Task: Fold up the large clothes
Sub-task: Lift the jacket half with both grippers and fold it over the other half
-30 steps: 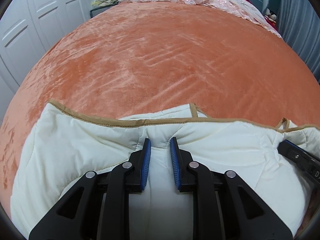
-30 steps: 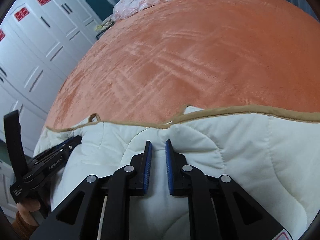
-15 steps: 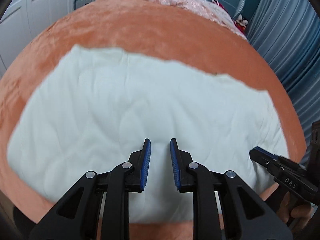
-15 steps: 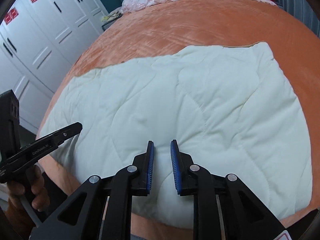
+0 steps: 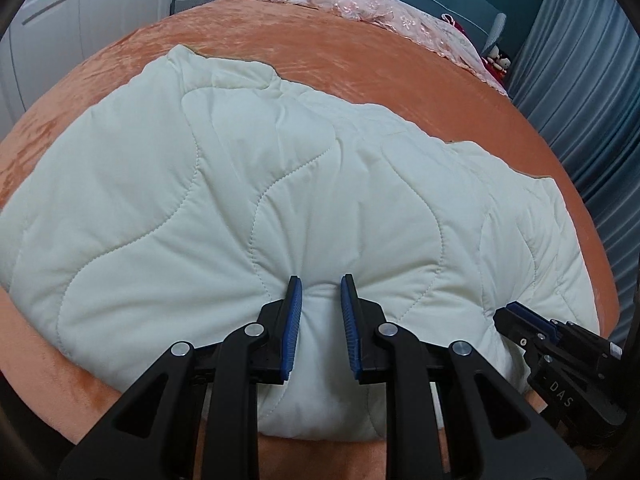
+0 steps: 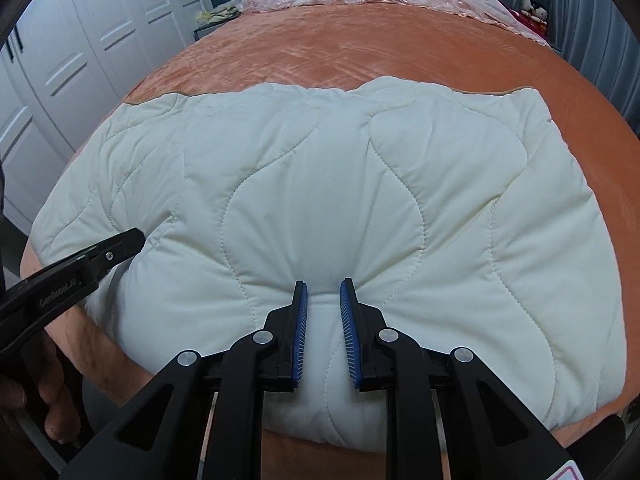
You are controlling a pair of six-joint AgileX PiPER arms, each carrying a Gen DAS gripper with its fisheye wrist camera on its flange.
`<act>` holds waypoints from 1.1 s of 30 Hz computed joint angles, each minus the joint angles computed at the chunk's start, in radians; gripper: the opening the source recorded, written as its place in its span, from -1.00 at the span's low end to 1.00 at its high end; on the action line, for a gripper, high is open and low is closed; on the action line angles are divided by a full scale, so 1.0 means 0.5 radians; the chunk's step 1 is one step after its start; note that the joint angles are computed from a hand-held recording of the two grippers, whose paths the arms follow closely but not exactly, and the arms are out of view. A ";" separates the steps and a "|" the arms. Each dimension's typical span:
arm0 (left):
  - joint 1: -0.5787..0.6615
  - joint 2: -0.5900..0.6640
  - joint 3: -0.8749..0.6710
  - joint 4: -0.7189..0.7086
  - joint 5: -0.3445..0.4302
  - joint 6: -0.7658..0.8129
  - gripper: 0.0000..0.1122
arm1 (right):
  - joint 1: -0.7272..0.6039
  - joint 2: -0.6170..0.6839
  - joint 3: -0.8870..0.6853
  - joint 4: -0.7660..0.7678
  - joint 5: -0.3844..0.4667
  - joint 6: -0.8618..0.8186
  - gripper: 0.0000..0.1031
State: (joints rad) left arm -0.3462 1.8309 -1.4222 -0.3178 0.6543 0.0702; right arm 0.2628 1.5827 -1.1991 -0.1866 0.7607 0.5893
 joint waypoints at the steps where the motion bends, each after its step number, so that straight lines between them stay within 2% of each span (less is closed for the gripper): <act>1: 0.017 -0.038 0.001 -0.013 0.061 -0.009 -0.64 | 0.022 0.001 -0.072 0.027 0.079 0.045 -0.62; 3: 0.089 -0.160 0.074 -0.068 0.114 0.013 -0.64 | 0.048 -0.040 -0.141 0.175 0.067 -0.002 -0.62; 5: 0.231 -0.307 0.190 -0.149 0.138 0.084 -0.64 | 0.159 0.010 -0.269 0.128 0.137 0.023 -0.62; 9: 0.662 -0.431 0.270 -0.361 0.320 0.217 -0.15 | 0.342 0.208 -0.453 0.107 0.266 0.013 -0.62; 13: 0.977 -0.345 0.243 -0.595 0.443 0.332 0.20 | 0.453 0.306 -0.434 -0.004 0.282 0.166 -0.61; 16: 1.032 -0.203 0.182 -0.749 0.482 0.388 0.23 | 0.457 0.322 -0.434 -0.018 0.288 0.168 -0.61; 18: 1.009 -0.081 0.133 -0.875 0.506 0.405 0.33 | 0.431 0.341 -0.446 0.024 0.284 0.137 -0.61; 20: 0.973 0.022 0.094 -0.936 0.510 0.366 0.33 | 0.409 0.344 -0.425 0.061 0.251 0.126 -0.61; 23: 0.899 0.082 0.102 -1.013 0.446 0.361 0.24 | 0.406 0.365 -0.413 0.061 0.203 0.140 -0.62; 25: 0.854 0.059 0.088 -1.004 0.446 0.351 -0.19 | 0.417 0.364 -0.400 0.033 0.191 0.155 -0.62; 26: 0.830 0.027 0.084 -0.966 0.431 0.326 -0.28 | 0.424 0.356 -0.389 0.024 0.187 0.163 -0.62; 27: 0.808 -0.020 0.085 -0.939 0.421 0.327 -0.48 | 0.422 0.354 -0.386 0.028 0.184 0.160 -0.62; 28: 0.793 -0.062 0.079 -0.916 0.418 0.335 -0.58 | 0.420 0.344 -0.373 0.037 0.176 0.160 -0.62; 33: 0.618 -0.371 0.006 -0.768 0.436 0.340 -0.66 | 0.333 0.181 -0.197 0.231 0.042 0.115 -0.63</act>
State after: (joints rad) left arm -0.0371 1.6452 -1.4191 -0.7020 0.8721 0.2402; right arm 0.4291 1.6730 -1.2974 -0.0713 0.7819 0.6468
